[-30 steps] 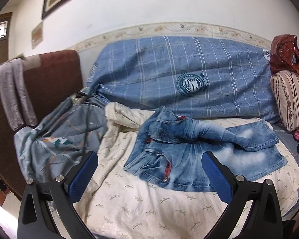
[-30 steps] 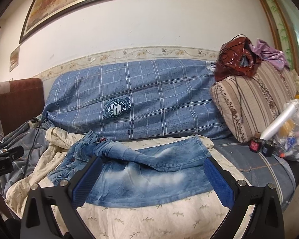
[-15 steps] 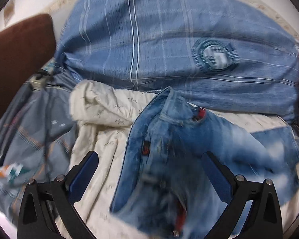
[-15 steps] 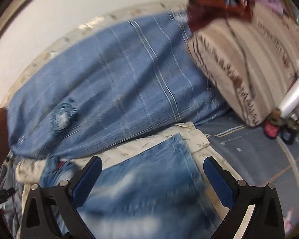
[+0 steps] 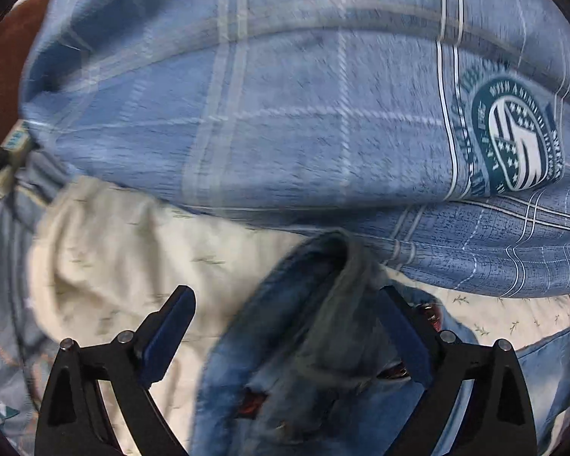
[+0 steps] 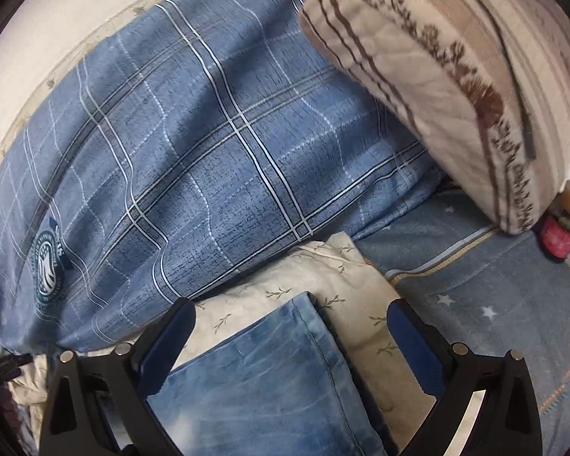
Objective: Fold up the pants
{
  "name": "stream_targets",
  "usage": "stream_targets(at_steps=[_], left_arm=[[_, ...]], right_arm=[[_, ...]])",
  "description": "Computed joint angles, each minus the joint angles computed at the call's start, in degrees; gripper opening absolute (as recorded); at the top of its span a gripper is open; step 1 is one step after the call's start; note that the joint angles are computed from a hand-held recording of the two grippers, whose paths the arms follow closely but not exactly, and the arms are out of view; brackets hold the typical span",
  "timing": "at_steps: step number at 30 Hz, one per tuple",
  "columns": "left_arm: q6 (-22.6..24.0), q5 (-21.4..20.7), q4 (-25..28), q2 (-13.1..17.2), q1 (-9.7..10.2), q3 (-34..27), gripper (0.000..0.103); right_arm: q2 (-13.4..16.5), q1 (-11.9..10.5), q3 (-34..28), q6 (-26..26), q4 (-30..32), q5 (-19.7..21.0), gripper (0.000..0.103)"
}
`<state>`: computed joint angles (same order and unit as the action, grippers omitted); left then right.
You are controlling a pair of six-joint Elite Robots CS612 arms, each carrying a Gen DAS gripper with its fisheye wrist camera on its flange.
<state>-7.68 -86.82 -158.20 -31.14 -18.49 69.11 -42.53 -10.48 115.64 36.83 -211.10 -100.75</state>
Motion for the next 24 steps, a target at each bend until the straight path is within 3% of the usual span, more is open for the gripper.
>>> stream_targets(at_steps=[2,5,8,12,16,19,21,22,24], left_arm=[[1.41,-0.52,2.32,0.86,-0.52,-1.32,0.088],[2.68,-1.23,6.46,2.1,-0.85,-3.51,0.06],[0.82,-6.37,9.29,3.44,-0.23,-5.72,0.034],[1.91,-7.7,7.07,3.77,-0.52,-5.38,0.026],[1.08,-8.73,6.53,3.84,-0.44,-5.25,0.029],[-1.47,-10.91,6.18,4.46,0.09,-5.96,0.031],[-1.34,-10.66,4.61,4.29,0.21,-5.37,0.02],[-0.73,-10.16,3.67,4.07,0.18,-4.91,0.015],[0.73,-9.37,0.58,2.65,0.0,-2.41,0.011]], right_arm=[[0.31,-0.6,-0.11,-0.1,-0.08,1.49,0.1],[0.61,-1.22,-0.39,-1.76,0.28,3.25,0.096],[0.88,-2.54,-0.05,-1.26,-0.56,7.27,0.09],[1.08,-3.69,0.02,0.01,0.07,10.04,0.085],[1.27,-3.81,-1.22,-0.51,1.75,10.7,0.085],[1.46,-2.45,-3.3,-2.76,6.93,7.16,0.085],[1.84,-1.61,-4.71,-4.1,10.77,5.06,0.066],[2.19,-1.68,-5.16,-4.06,11.85,5.99,0.043],[2.84,-1.6,-5.41,-2.24,12.06,5.92,0.035]])
